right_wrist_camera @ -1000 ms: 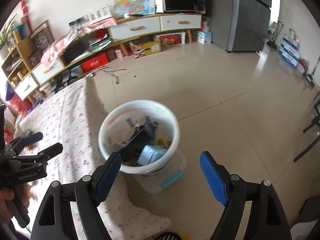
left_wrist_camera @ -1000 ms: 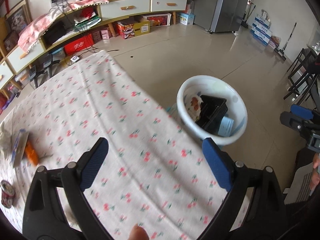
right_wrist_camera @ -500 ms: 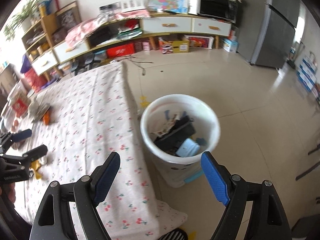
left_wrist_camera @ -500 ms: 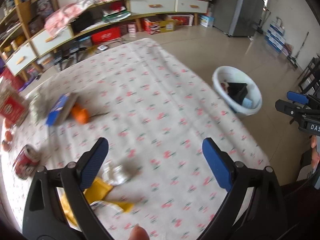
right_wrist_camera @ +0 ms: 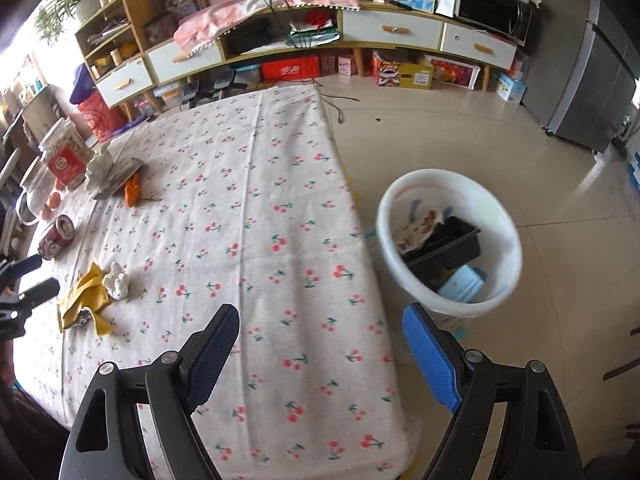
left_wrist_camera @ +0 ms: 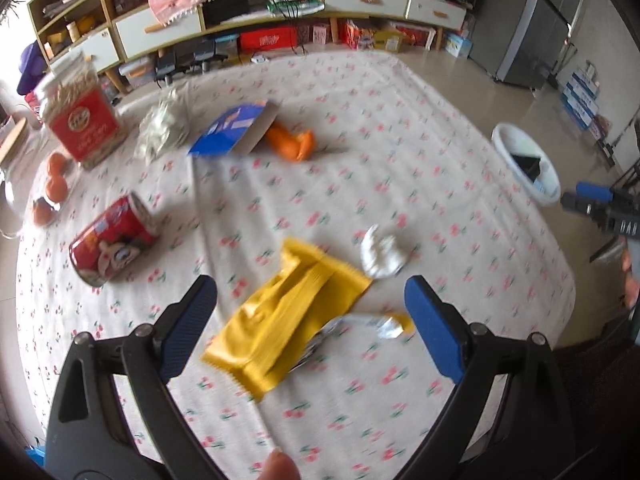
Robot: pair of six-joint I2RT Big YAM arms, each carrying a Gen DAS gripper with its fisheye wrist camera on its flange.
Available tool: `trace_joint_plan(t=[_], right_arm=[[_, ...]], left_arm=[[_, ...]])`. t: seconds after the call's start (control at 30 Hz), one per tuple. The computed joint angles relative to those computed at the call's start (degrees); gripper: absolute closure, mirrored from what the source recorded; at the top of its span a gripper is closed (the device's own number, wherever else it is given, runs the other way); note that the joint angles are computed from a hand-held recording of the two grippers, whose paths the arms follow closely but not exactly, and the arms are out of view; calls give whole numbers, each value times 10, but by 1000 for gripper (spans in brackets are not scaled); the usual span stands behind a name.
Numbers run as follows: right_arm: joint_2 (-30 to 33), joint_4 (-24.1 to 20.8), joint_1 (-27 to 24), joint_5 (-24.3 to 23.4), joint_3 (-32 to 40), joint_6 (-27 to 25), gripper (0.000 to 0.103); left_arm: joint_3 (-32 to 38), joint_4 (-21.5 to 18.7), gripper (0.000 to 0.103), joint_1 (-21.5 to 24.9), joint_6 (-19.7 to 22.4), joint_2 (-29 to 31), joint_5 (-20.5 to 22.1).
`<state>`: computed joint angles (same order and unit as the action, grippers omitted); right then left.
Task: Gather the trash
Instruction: 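Return to the table and grasp the yellow snack bar with the left tool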
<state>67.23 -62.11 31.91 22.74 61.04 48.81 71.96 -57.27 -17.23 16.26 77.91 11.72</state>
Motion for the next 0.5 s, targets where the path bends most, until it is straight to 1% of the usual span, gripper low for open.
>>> trace_joint_plan(t=[0.07,0.13,0.2,0.27,0.37,0.5], right_arm=[[8,6,2,-8,3,0,17],[20,11,5,-18,8,-3,17],[35,12,8,-24,15,-6,17],[50,11,13,-28,23,-8,17],[71,8,20,-31,33,-11,17],[86,6,25,-34,41,-10,17]], left_arm=[[-9,-6,8,13,32,2,13],[-16,-14,8,19,70,7,17],[-23,-14,8,21,108,14,10],[-25,-15,8,20,136,24,0],[-22,-23,8,15,155,40,-11],[-16,-21,11,9,152,51,-13]])
